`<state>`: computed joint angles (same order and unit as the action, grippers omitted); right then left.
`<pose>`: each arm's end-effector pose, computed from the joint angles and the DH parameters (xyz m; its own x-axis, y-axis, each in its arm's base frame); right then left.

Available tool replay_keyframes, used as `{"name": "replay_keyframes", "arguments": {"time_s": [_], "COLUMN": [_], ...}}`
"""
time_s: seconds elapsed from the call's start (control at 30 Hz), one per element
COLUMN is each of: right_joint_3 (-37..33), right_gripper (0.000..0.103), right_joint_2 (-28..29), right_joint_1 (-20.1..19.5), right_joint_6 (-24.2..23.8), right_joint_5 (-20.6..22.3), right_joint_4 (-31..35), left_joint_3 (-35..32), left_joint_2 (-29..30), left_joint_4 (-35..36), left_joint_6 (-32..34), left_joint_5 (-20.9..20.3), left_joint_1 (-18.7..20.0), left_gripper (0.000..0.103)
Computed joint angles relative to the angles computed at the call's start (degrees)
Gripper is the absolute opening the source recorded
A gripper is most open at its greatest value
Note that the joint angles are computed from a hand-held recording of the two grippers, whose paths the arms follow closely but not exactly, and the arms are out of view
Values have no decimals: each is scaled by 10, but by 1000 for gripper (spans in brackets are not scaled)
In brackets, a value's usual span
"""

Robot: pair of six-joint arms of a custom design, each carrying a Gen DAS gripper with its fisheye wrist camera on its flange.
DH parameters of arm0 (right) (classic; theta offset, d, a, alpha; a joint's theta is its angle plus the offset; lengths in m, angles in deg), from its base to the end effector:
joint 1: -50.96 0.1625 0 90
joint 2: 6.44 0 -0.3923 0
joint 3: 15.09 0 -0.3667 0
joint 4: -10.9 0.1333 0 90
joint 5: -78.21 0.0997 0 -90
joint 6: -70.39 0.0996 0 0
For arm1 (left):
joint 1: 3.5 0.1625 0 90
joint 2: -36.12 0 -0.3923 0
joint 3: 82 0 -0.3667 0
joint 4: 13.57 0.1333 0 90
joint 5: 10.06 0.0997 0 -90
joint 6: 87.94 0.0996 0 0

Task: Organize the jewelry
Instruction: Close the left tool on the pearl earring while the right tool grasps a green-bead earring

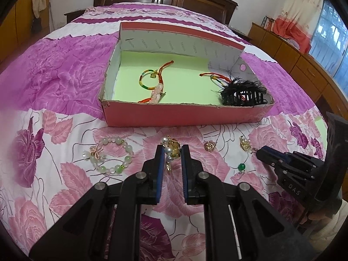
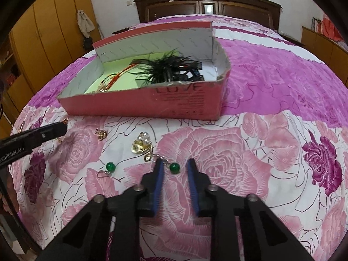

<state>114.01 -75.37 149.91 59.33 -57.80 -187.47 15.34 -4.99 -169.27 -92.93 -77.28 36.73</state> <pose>0.1296 -0.4265 0.2387 -0.7353 0.2876 0.6136 -0.2494 0.7271 -0.6396 -0.3569 -0.5270 0.0414 -0.7072 0.6048 -0.3662 0.6942 0.6923 -0.1971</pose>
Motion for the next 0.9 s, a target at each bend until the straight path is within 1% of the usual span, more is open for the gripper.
{"name": "replay_keyframes", "arguments": {"time_s": [0.03,0.13,0.27,0.33,0.6,0.9], "right_joint_3": [0,3,18,22,33,27], "right_gripper": [12,12,12,12,12,12], "right_joint_2": [0,-3,-21,-23,-36,-42], "right_joint_1": [0,-1,-5,-3,21,47], "right_joint_6": [-3,-6,2,5,3,-5], "right_joint_5": [0,9,36,39,36,40], "right_joint_4": [-2,-3,-4,-10,-24,-34], "left_joint_3": [0,3,5,7,14,18], "left_joint_2": [-1,-3,-6,-8,-18,-28], "left_joint_4": [0,-2,-5,-7,-20,-40], "left_joint_6": [0,1,1,3,10,26], "left_joint_5": [0,0,1,1,-1,-1], "left_joint_1": [0,-1,-3,-4,-11,-22], "left_gripper": [7,7,7,7,7,7]}}
